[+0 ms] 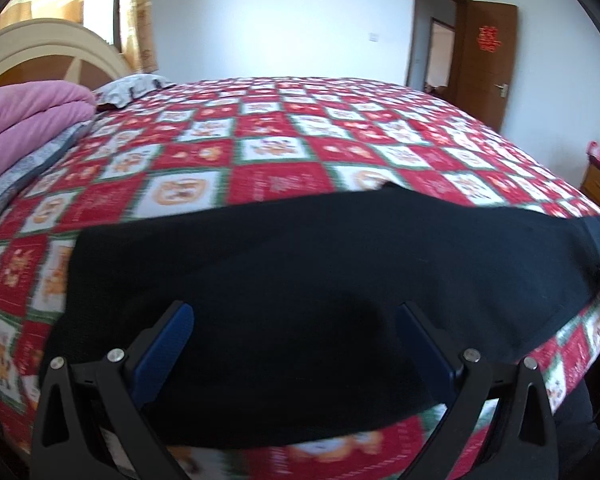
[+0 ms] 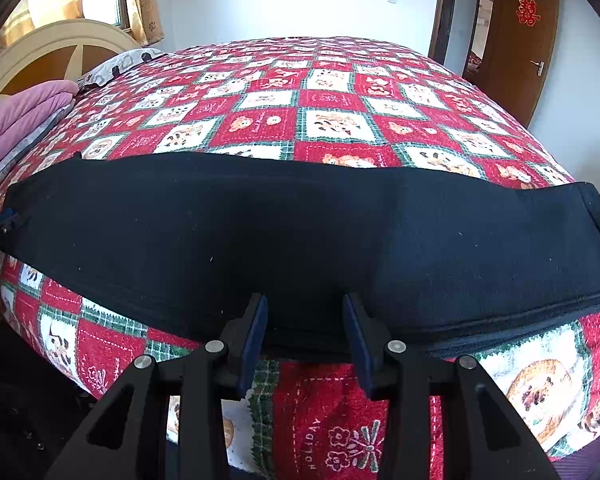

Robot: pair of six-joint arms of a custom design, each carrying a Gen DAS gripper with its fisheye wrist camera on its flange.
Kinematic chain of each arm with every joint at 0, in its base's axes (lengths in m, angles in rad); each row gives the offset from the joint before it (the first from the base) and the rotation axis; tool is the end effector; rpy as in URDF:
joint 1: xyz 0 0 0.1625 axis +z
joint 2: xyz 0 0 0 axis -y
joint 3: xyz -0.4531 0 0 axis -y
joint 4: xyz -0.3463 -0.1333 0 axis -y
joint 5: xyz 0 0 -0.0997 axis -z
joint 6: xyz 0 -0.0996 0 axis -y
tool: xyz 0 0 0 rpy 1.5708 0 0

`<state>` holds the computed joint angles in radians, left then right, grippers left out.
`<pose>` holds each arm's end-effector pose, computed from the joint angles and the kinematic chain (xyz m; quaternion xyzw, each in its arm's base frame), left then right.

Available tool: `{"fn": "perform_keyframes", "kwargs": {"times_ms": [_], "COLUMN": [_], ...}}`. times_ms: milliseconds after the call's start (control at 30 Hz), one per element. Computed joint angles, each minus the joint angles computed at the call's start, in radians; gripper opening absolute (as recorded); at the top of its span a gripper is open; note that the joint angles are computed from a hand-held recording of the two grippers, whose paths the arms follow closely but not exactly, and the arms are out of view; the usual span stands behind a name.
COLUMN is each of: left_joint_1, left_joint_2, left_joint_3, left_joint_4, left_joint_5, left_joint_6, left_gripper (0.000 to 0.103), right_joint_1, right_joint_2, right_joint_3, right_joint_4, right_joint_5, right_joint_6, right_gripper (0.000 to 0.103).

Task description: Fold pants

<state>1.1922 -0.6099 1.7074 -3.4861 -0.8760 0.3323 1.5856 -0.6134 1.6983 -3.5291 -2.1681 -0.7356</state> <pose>-0.0583 -0.6798 0.1342 0.1733 0.8559 -0.3810 0.3036 0.0870 -0.6582 0.1406 0.2016 -0.8514 0.2842 0.3920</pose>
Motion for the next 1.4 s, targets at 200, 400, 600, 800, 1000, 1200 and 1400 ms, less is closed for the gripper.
{"fn": "perform_keyframes", "kwargs": {"times_ms": [200, 400, 600, 800, 1000, 1200, 1400], "left_joint_1": [0.032, 0.07, 0.106, 0.1, 0.135, 0.154, 0.158], "left_joint_2": [-0.027, -0.038, -0.055, -0.048, -0.053, -0.051, -0.044], "left_joint_3": [-0.038, -0.037, -0.016, -0.014, -0.017, -0.009, -0.005], "left_joint_4": [0.053, -0.001, -0.029, -0.128, -0.131, -0.161, -0.189], "left_joint_5": [0.041, 0.093, 0.02, 0.035, 0.001, -0.054, -0.069], "left_joint_6": [-0.023, 0.028, -0.014, 0.075, 0.036, 0.025, 0.032], "left_gripper": [0.103, 0.103, 0.103, 0.103, 0.103, 0.103, 0.103], "right_joint_1": [-0.004, -0.018, -0.073, -0.127, -0.158, -0.191, -0.249], "right_joint_2": [-0.019, -0.079, -0.211, -0.309, -0.336, -0.342, -0.367], "right_joint_3": [0.013, 0.057, 0.115, 0.158, 0.162, 0.157, 0.182], "right_joint_4": [0.015, -0.12, -0.24, -0.279, -0.237, -0.198, -0.188], "right_joint_5": [0.028, 0.095, 0.148, 0.176, 0.192, 0.214, 0.363], "right_joint_6": [0.008, 0.078, 0.297, 0.458, 0.547, 0.593, 0.638], "right_gripper": [0.041, 0.041, 0.042, 0.042, 0.042, 0.042, 0.042]}}
